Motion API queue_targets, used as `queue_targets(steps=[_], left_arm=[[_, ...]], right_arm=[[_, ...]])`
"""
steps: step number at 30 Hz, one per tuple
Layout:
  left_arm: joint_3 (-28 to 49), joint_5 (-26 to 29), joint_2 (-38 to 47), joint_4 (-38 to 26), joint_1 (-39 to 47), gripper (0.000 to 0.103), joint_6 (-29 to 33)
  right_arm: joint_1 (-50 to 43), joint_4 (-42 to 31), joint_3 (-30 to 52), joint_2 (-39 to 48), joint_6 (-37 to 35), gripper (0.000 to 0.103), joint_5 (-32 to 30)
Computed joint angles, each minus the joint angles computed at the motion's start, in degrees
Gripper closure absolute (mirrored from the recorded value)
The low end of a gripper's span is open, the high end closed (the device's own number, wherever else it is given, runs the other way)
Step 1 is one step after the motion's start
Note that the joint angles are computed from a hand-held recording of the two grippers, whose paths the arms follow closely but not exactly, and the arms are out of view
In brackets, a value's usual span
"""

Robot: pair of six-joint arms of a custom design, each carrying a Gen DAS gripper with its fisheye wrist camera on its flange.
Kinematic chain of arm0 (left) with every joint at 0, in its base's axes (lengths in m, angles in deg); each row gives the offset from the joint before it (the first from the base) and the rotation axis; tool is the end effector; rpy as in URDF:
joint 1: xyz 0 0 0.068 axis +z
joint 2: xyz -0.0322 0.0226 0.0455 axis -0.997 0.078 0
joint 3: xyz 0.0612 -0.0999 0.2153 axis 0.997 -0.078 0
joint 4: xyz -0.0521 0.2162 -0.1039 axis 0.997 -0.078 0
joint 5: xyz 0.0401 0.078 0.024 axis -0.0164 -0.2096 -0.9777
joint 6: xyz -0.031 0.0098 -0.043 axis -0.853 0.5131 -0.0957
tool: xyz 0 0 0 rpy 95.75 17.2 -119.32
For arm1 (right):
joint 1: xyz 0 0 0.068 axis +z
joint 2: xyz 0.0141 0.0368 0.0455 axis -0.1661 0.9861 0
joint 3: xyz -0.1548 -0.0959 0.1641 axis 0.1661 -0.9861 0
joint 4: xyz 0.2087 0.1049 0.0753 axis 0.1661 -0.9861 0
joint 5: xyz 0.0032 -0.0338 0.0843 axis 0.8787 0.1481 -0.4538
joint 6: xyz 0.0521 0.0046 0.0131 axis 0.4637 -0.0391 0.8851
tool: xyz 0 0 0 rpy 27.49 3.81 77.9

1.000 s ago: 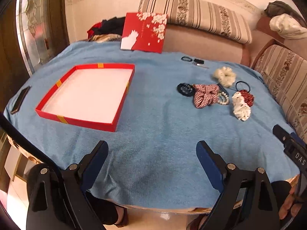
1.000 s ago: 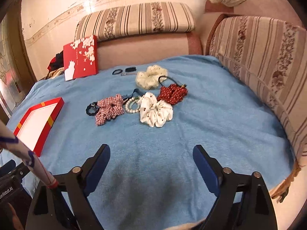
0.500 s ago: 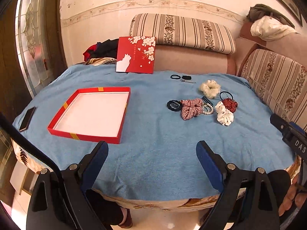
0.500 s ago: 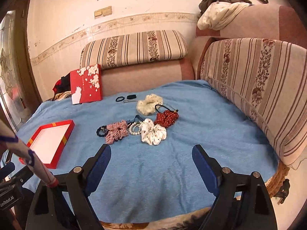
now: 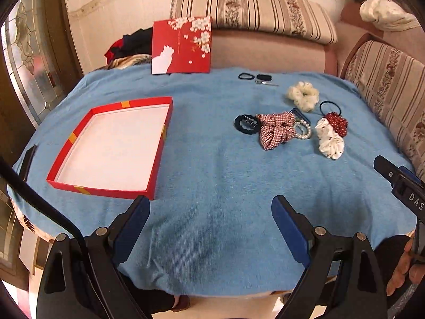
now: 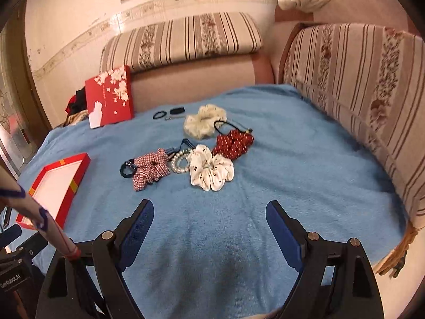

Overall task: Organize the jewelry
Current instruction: 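Move both tools toward the scrunchies beside the red tray, then grasp the red plaid scrunchie with left tool while right grasps white cherry scrunchie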

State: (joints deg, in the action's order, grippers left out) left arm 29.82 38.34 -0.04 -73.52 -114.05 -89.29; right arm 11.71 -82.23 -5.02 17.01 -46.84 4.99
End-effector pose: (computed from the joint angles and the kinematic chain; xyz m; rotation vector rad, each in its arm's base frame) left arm 0.2003 -0.0921 0.2559 -0.1387 2.4214 0.1165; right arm 0.2111 0.0745 0.2340 0.1227 2.2750 0.1663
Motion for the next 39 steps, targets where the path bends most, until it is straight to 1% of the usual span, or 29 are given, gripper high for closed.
queue_targets(steps=[7, 12, 18, 21, 24, 26, 31, 39], left_arm=[[1.76, 3.28, 8.18, 4.32, 3.39, 0.011, 3.25], [3.72, 3.94, 12.27, 5.97, 4.11, 0.011, 5.23], [6.06, 6.13, 16.83, 7.42, 5.71, 0.011, 6.71], [7.81, 8.2, 19.25, 8.32, 6.73, 0.012, 7.9], [9.97, 10.67, 21.8, 9.99, 7.74, 0.017, 10.69], [12.34, 11.93, 24.21, 10.6, 8.25, 0.024, 11.98], [19.79, 17.6, 31.11, 10.47, 9.86, 0.031, 14.28], [35.41, 24.65, 44.95, 9.35, 11.58, 0.031, 18.33]], right_arm=[[-3.46, 4.39, 1.89, 8.31, -2.05, 0.013, -3.89], [-4.82, 6.72, 2.86, 12.6, -3.64, 0.013, -5.54], [-6.94, 8.91, 3.8, 16.83, -4.97, 0.013, -8.13], [-8.24, 9.52, 4.57, 18.56, -6.06, 0.017, -9.67], [-9.68, 10.13, 5.79, 20.54, -7.09, 0.021, -11.98], [-10.21, 10.64, 6.61, 21.76, -7.66, 0.022, -12.51], [-11.48, 11.92, 9.24, 25.21, -8.91, 0.024, -14.54], [-12.26, 14.66, 12.92, 30.89, -9.93, 0.024, -17.89]])
